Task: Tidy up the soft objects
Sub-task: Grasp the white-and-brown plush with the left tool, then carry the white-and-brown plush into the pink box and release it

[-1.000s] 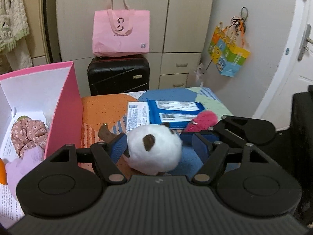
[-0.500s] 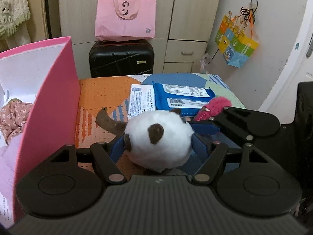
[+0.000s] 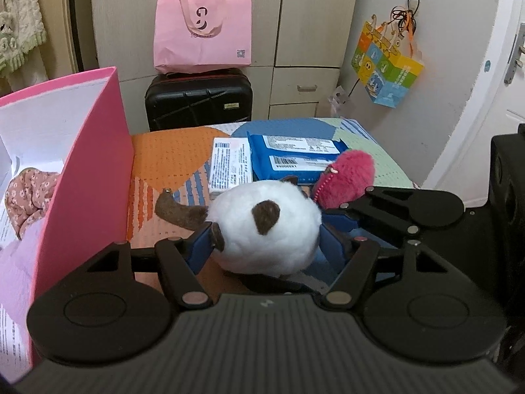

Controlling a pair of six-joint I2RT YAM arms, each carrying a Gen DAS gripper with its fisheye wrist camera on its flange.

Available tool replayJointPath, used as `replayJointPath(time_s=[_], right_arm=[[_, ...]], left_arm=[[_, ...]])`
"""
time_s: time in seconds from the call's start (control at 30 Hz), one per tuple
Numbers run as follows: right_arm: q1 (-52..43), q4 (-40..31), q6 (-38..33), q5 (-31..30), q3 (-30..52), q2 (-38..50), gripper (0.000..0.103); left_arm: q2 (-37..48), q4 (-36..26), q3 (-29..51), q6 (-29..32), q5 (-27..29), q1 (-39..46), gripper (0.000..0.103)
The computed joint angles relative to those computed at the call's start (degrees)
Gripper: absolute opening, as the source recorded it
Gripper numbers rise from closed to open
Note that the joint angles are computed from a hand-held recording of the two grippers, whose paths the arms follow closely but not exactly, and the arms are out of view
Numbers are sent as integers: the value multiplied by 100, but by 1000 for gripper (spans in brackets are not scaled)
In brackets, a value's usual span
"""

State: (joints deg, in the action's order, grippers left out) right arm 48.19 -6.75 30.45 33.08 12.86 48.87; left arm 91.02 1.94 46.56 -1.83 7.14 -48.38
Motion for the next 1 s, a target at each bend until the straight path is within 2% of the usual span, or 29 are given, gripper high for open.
replayJointPath(time_s=[0.23,0.47,0.77,1.0], right_arm=[[789,-508,1020,531,169,68,68],[1971,-1326,2529,1387,598,602,68],[3391,-2855,4911,2240,1453,1719,68],[4154,-4112,6470,2462,2241,2578,68]], left_arm=[[-456,-188,-306,161,190,71,67],[-1023,-455,-642,330,494,188,67],[-1932,-782,-1170,587,902,347,67],[-2708,-1187,-1522,773,1340,616,67]])
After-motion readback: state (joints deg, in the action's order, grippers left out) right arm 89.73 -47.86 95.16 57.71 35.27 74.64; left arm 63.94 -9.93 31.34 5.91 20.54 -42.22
